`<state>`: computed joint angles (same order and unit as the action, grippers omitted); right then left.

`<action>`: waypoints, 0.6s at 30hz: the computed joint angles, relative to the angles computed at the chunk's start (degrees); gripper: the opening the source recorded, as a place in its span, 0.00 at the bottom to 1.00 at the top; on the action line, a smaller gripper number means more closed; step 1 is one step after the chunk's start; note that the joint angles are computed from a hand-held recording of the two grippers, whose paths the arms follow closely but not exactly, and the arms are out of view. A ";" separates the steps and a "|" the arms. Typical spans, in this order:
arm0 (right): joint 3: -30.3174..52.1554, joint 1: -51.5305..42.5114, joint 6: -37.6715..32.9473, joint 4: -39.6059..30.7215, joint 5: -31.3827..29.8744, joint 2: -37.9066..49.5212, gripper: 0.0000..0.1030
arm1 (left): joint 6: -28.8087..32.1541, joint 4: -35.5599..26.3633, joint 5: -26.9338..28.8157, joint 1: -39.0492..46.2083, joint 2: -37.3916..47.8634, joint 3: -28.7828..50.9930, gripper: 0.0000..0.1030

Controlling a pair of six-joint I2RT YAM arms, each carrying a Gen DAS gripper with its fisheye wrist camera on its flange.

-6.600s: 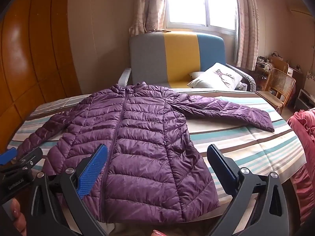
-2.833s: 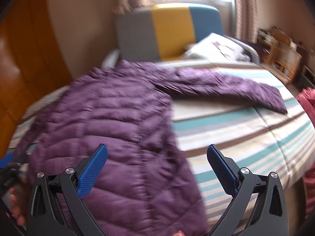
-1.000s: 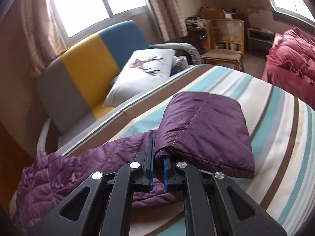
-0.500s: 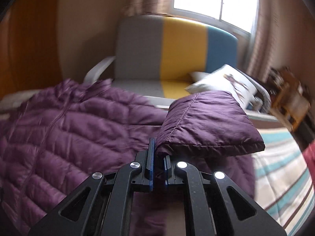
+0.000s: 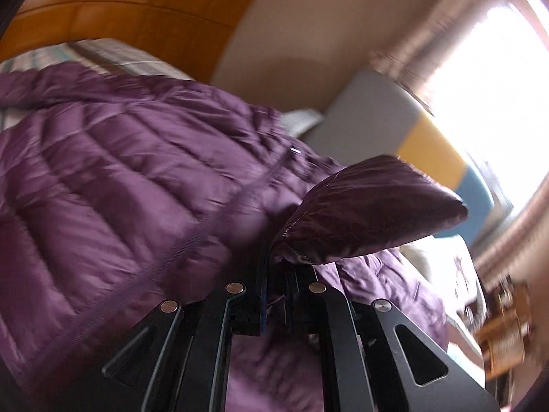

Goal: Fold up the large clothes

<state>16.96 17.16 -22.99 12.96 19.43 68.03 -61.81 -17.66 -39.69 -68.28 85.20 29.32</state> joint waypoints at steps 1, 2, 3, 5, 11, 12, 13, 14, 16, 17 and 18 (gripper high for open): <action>0.36 1.11 -0.58 -0.61 -0.56 1.20 0.07 | 0.00 0.00 0.00 0.00 0.00 0.00 0.98; 0.38 1.10 -1.33 -0.57 -1.42 2.02 0.07 | 0.03 0.08 0.03 0.02 -0.03 -0.02 0.98; -0.04 1.48 -2.01 -0.06 -0.93 2.71 0.07 | -0.03 0.05 0.02 -0.02 -0.06 -0.05 0.98; 0.18 1.94 -1.92 -0.80 -0.35 3.36 0.10 | -0.01 0.13 0.02 0.00 -0.05 -0.08 0.98; -1.02 0.18 0.66 -7.38 -2.44 -6.18 0.51 | -0.22 -0.27 0.00 -0.07 0.17 0.13 0.98; -1.86 -1.32 1.18 -9.68 -4.31 -10.83 0.65 | -0.37 -0.68 0.05 -0.08 0.33 0.41 0.98; -2.64 -3.77 1.96 -13.30 -7.34 -16.86 0.65 | -0.38 -0.95 0.25 0.04 0.28 0.54 0.98; -2.56 -6.85 3.30 -17.79 -10.21 -21.92 0.65 | -0.46 -1.60 0.64 0.30 0.29 0.97 0.98; -1.72 -13.92 5.90 -23.98 -14.87 -27.27 0.65 | -1.25 -4.30 0.88 0.41 0.71 2.69 0.98; -1.05 -19.96 7.38 -26.48 -18.26 -29.14 0.65 | -1.83 -5.94 0.77 0.22 1.04 3.74 0.98; -0.09 -26.90 9.14 -28.14 -21.84 -29.48 0.63 | -1.86 -7.62 0.61 0.10 1.45 5.10 0.98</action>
<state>16.87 -9.74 -13.85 -15.19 -2.41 38.55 -63.67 -25.28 -39.08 -68.19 86.64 34.42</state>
